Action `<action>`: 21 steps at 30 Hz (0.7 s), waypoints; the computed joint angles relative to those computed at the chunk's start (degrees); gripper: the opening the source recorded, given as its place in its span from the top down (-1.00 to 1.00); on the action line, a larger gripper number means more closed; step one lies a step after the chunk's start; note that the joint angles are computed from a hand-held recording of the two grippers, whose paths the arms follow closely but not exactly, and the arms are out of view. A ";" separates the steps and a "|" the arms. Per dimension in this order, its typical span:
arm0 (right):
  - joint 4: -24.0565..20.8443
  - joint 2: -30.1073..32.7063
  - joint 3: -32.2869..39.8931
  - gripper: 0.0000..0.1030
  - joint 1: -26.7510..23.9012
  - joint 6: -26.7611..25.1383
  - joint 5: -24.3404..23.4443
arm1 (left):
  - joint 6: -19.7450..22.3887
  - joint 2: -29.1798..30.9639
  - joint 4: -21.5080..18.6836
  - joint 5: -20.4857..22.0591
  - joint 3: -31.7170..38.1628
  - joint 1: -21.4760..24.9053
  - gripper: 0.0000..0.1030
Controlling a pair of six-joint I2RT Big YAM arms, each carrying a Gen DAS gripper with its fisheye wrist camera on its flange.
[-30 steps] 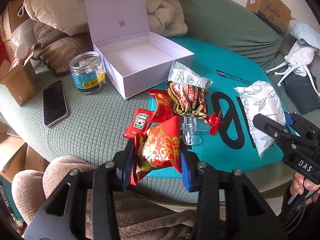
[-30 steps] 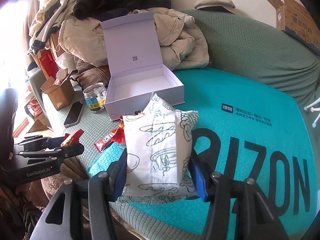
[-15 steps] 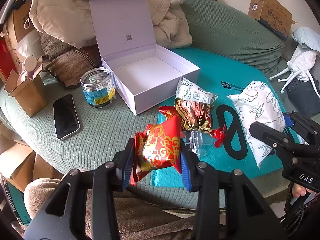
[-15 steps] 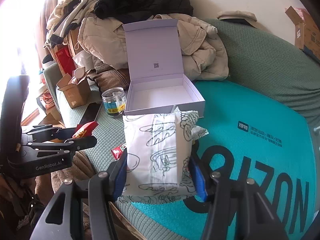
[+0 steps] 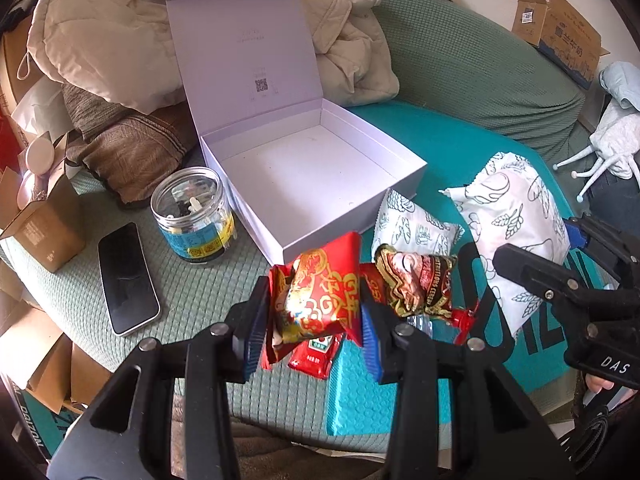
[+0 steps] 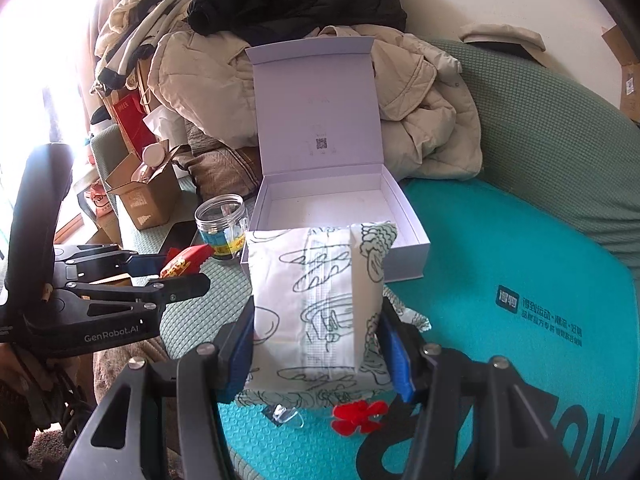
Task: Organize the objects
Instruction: 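Carry both held packets up and over into the open white box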
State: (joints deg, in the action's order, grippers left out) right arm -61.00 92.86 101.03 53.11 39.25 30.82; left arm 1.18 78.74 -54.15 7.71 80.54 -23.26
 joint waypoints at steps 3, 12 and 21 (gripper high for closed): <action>0.79 1.07 1.24 -0.10 -1.65 -2.16 -1.27 | 0.42 2.42 0.21 -0.01 2.27 0.16 0.25; 3.10 4.56 5.17 -0.10 -5.75 -7.78 -4.20 | 1.66 9.77 0.30 0.48 9.60 0.97 0.25; 3.94 9.38 11.09 -0.10 -9.49 -13.05 -7.34 | 1.78 17.62 0.19 0.19 18.36 1.49 0.25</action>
State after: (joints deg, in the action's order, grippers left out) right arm -57.07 102.24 112.12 43.62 26.20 23.48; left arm 2.96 96.36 -53.96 7.90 98.90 -21.77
